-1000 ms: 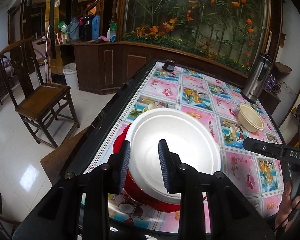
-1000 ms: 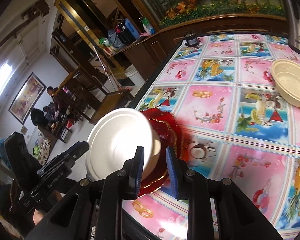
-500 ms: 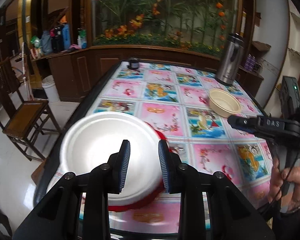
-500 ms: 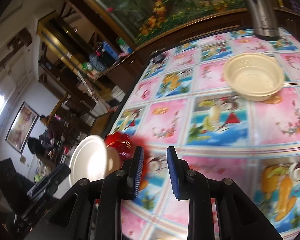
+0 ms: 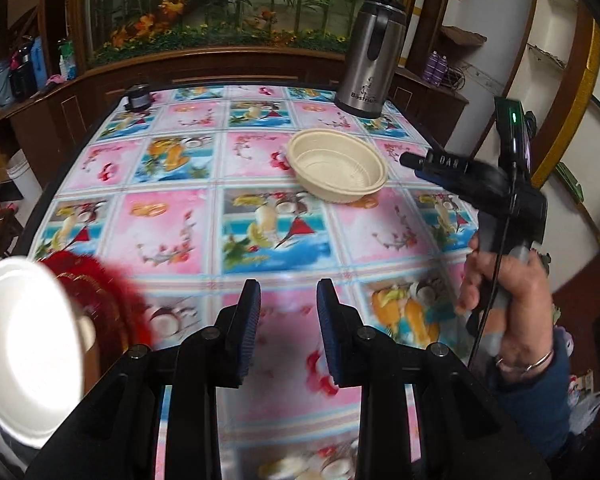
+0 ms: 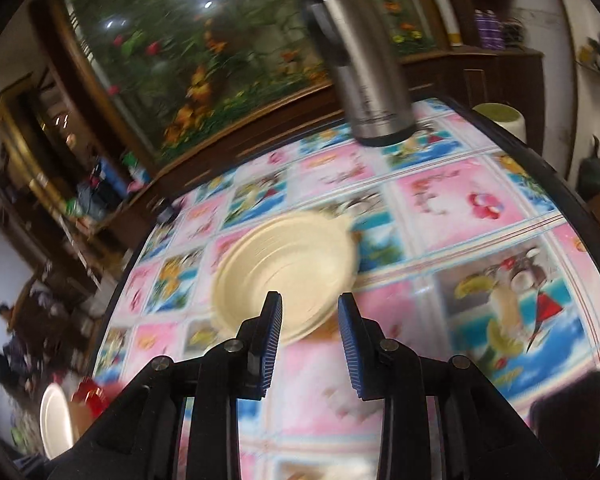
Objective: Organize plates and bowls
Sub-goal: 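Move the right tool to the remaining beige bowl and grasp its rim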
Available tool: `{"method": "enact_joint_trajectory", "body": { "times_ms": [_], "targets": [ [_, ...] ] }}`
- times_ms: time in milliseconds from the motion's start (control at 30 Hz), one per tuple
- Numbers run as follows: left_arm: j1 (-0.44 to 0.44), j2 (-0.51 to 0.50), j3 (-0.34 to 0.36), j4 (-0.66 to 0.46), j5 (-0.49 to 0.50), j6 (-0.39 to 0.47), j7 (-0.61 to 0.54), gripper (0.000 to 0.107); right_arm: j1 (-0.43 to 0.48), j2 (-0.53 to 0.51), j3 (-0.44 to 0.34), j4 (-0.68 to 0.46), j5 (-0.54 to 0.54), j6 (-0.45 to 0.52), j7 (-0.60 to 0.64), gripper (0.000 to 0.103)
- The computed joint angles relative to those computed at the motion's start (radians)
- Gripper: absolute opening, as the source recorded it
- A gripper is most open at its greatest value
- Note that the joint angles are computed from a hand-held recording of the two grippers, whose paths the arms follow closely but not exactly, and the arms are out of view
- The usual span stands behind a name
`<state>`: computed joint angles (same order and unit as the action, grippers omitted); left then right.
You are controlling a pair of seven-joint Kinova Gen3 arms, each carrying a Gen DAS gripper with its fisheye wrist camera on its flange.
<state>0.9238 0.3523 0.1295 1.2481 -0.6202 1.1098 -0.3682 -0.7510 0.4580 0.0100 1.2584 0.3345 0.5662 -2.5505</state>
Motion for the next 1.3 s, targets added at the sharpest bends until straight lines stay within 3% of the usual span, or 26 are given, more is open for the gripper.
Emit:
{"method": "enact_joint_trajectory", "body": {
  "times_ms": [67,233,467,700,733,767,1000,1167,1300],
  "targets": [
    [-0.012,0.054,-0.009,-0.077,0.004,0.021,-0.021,0.026,0.033,-0.003,0.002,0.056,-0.013,-0.078,-0.007,0.032],
    [-0.077,0.181,-0.051,-0.257,0.104,-0.005,-0.066,0.026,0.188,-0.013,-0.105,0.12,-0.189,-0.151,0.093,0.032],
    [-0.159,0.319,-0.104,-0.458,0.266,0.033,-0.093,0.026,0.189,-0.039,-0.083,0.17,-0.268,-0.22,0.136,0.032],
    [-0.178,0.476,-0.139,-0.696,0.323,0.174,-0.166,0.026,0.205,-0.039,-0.084,0.173,-0.323,-0.234,0.164,0.032],
    [-0.19,0.49,-0.133,-0.711,0.343,0.174,-0.188,0.024,0.205,-0.038,-0.082,0.174,-0.325,-0.235,0.166,0.032],
    [-0.198,0.501,-0.129,-0.728,0.358,0.184,-0.212,0.015,0.191,-0.038,-0.067,0.171,-0.318,-0.232,0.158,0.032],
    [-0.184,0.408,-0.134,-0.569,0.384,0.137,-0.279,0.009,0.268,-0.029,-0.14,0.171,-0.401,-0.233,0.239,0.032],
    [-0.147,0.314,-0.142,-0.423,0.338,0.09,-0.25,0.009,0.39,0.003,-0.304,0.138,-0.51,-0.194,0.41,0.032],
    [-0.126,0.26,-0.14,-0.304,0.292,0.017,-0.199,0.009,0.356,0.017,-0.274,0.098,-0.557,-0.112,0.459,0.034]
  ]
}}
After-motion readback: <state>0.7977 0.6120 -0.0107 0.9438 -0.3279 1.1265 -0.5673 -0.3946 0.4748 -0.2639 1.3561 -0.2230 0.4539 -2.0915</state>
